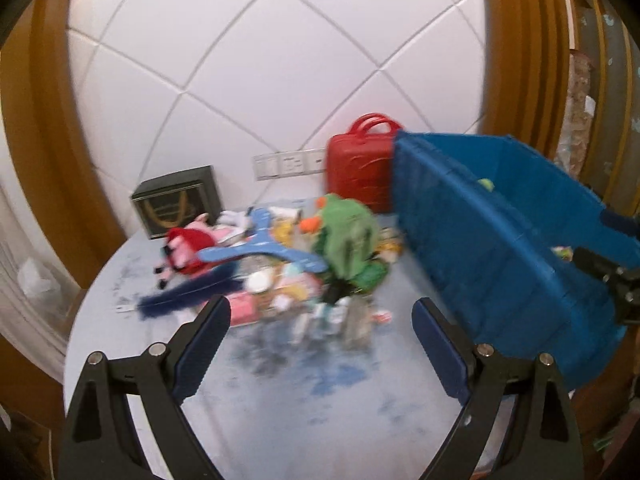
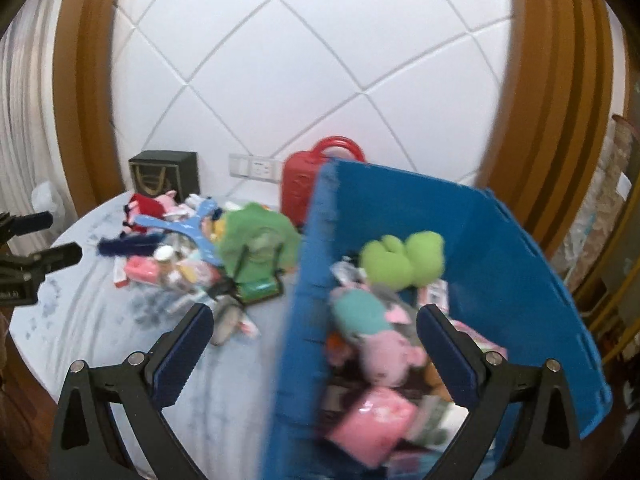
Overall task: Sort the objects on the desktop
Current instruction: 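Withdraw both tools from the crate back toward the table pile, then grasp the grey tape roll with right tool while left tool grasps a white medicine box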
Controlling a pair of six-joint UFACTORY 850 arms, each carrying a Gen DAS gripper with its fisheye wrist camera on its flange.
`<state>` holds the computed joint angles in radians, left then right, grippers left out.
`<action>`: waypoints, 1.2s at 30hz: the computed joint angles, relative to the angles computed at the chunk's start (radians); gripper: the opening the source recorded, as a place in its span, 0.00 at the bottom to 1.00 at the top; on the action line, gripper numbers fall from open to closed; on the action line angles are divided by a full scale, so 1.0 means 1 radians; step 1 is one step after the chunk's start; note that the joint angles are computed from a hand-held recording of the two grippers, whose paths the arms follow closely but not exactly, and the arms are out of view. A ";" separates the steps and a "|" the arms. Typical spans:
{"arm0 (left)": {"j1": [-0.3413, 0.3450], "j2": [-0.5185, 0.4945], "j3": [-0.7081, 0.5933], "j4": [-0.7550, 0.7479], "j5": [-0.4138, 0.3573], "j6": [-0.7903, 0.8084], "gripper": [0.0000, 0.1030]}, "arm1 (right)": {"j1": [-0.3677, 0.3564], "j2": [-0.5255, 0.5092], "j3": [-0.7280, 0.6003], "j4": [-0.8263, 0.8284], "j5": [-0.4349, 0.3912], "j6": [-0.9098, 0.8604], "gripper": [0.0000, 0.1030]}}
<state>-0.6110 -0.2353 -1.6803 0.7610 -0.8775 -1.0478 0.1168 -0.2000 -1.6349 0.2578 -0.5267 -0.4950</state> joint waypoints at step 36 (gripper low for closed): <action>0.368 0.202 0.530 -0.184 0.079 -0.070 0.90 | 0.173 -0.401 -0.252 -0.027 -0.184 0.139 1.00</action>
<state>-0.2426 -0.0334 -1.1502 0.5770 -0.7989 -1.1176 0.2901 -0.6013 -1.8872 0.2311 -0.7111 -0.3562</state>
